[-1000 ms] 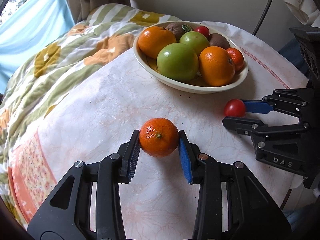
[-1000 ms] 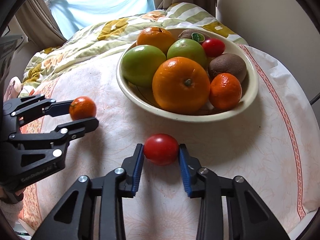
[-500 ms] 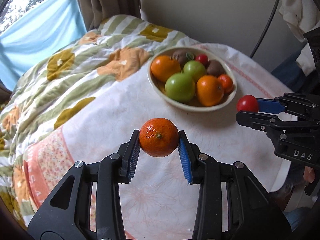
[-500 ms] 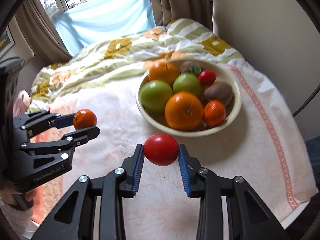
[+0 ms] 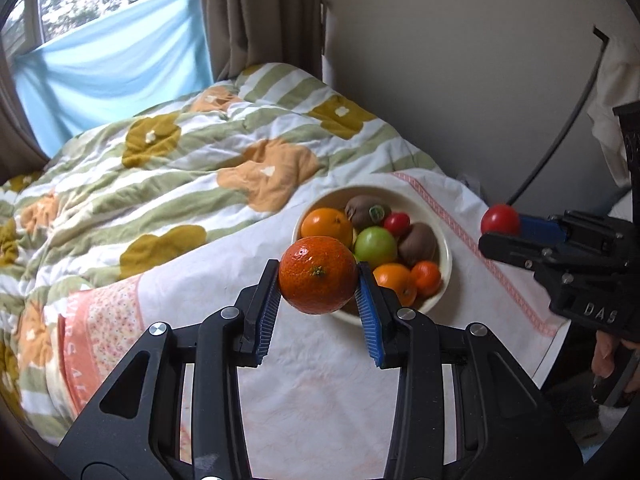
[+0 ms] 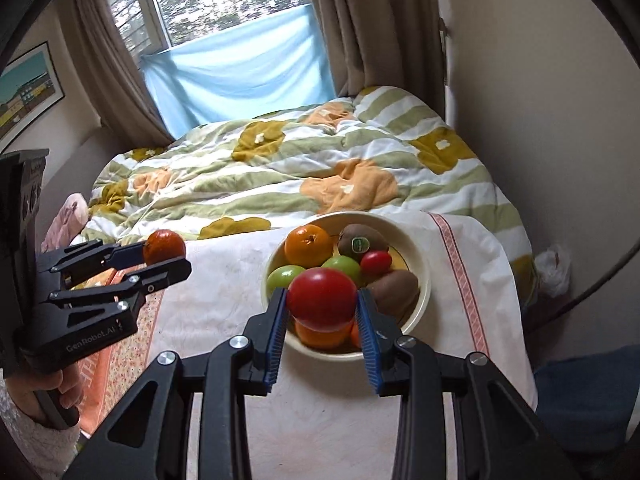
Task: Organize fruits
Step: 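Carry the mandarin into the bowl and open the left gripper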
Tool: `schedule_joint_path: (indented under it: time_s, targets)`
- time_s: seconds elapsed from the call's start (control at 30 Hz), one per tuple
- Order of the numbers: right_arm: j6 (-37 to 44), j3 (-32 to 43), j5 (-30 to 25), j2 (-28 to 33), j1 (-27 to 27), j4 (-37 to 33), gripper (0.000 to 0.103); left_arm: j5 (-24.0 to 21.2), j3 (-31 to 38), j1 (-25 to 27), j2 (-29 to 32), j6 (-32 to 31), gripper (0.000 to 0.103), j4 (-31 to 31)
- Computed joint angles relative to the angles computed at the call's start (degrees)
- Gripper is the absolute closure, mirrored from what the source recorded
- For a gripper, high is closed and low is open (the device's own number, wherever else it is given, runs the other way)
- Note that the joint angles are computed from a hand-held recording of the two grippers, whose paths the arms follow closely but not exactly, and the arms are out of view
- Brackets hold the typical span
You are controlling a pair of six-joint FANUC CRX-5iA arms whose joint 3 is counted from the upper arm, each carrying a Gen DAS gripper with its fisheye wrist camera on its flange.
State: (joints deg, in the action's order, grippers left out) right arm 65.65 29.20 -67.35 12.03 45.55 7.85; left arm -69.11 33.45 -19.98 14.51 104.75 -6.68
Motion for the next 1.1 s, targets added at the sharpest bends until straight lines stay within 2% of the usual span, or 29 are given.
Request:
schedule_joint_path:
  time_s: [0.27,0.73,0.87,1.0,1.1]
  targets:
    - [12.49,6.70,-2.70,4.96,-6.55,-9.29,0.071,-3.70,9.52,-1.83,9.09,5.26,0.063,-0.89]
    - [21.54,13.98,-7.10,12.20,-13.59,-17.69,0.071,-9.16,23.31,-2.12,22.51,7.50,0.063,-1.02]
    - [22.79,15.97,-7.95,13.81,-14.64,-19.09,0.071,-10.89,25.98,-2.12,24.48,7.39,0.062,-1.32]
    - [23.35,16.85,-8.09,14.56,-15.20,-19.91,0.071,-10.67,25.68,-2.42,24.38,7.31,0.062,-1.85]
    - [23.65,17.30,-8.19,14.99,-15.47,-20.15,0.071,-10.60,25.32,-2.36,24.23,7.02,0.057,-1.63]
